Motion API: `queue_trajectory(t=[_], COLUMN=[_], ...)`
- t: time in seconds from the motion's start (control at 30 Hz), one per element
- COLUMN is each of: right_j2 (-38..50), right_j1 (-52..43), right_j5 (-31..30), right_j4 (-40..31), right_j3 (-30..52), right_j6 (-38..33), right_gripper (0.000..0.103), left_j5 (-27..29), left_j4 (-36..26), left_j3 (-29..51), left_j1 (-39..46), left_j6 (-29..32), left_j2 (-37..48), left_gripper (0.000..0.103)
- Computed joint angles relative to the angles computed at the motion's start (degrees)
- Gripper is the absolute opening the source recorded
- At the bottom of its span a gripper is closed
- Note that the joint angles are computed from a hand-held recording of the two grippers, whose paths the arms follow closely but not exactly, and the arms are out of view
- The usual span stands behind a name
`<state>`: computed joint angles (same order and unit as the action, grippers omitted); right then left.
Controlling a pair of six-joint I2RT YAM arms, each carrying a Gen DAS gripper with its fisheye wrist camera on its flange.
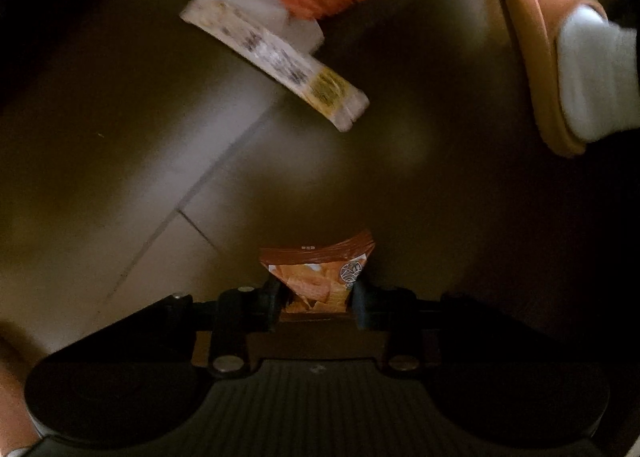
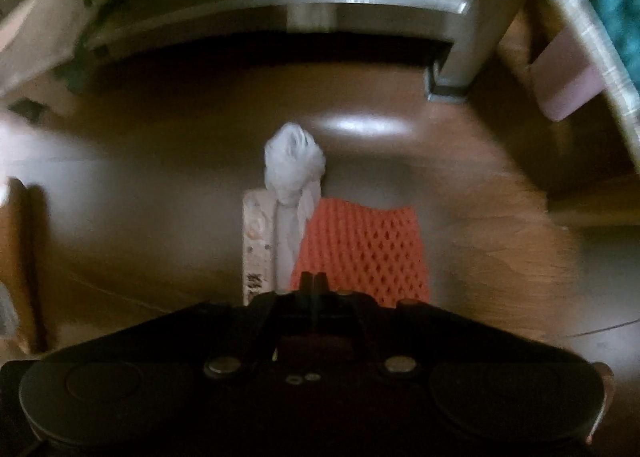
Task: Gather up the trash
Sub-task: 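Grasp the orange snack packet with left while right grasps the red mesh net, then lift the snack packet and red mesh net and carry them to the wastebasket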
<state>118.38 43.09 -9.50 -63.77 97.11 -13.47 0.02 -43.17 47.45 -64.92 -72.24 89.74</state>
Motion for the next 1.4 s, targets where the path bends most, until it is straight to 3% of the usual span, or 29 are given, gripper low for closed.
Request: queue_trajectory(t=[0.3, 0.33, 0.4, 0.43, 0.57, 0.6, 0.83, 0.93, 1.03, 1.07, 1.23, 1.4], right_j2=[-6.1, -5.6, -4.7, -4.9, -4.2, -3.7, 3.8, 6.0, 6.1, 6.0, 2.0, -3.2], right_j1=[-0.4, -0.8, -0.9, -0.8, 0.0, 0.1, 0.5, 0.8, 0.8, 0.8, 0.1, -1.5], right_j5=[-1.0, -1.9, -2.3, -1.8, 0.1, 0.3, 2.6, 3.2, 3.7, 3.9, 4.2, 3.3], right_j4=[-9.2, -9.9, -11.1, -9.4, -3.3, -1.5, 3.7, 4.4, 5.6, 5.8, 6.0, -1.5], right_j3=[11.0, 11.8, 12.4, 10.6, 4.6, 3.1, 0.8, 0.6, -0.8, -1.1, -2.8, 2.1], right_j6=[1.4, 1.6, 1.5, 1.1, 2.4, 3.6, 8.3, 7.8, 6.6, 6.2, 4.6, 3.8], right_gripper=[0.001, 0.005, 0.026, 0.028, 0.062, 0.066, 0.065, 0.052, 0.026, 0.013, 0.009, 0.009], left_j5=[-8.0, -8.8, -10.8, -11.5, -12.3, -12.1, -8.8, -7.9, -7.1, -7.0, -7.4, -9.9], left_j4=[-17.3, -19.2, -22.1, -23.1, -22.5, -22.0, -16.8, -14.2, -12.6, -12.3, -12.7, -18.3], left_j3=[10.2, 11.7, 13.2, 13.4, 12.9, 12.2, 7.4, 6.1, 5.5, 5.5, 5.9, 9.6], left_j1=[2.9, 2.3, 2.2, 1.3, 0.4, 0.2, 2.3, 3.0, 3.1, 3.0, 2.8, 3.7], left_j6=[-0.7, -1.6, -2.0, -3.0, -4.3, -4.3, -3.9, -3.8, -3.3, -3.3, -3.9, -4.1], left_j2=[-6.5, -6.7, -7.9, -8.5, -8.4, -8.5, -9.7, -9.3, -8.8, -8.7, -8.9, -10.5], left_gripper=[0.033, 0.033, 0.033, 0.033, 0.033, 0.033, 0.033, 0.033, 0.033, 0.033, 0.033, 0.033])
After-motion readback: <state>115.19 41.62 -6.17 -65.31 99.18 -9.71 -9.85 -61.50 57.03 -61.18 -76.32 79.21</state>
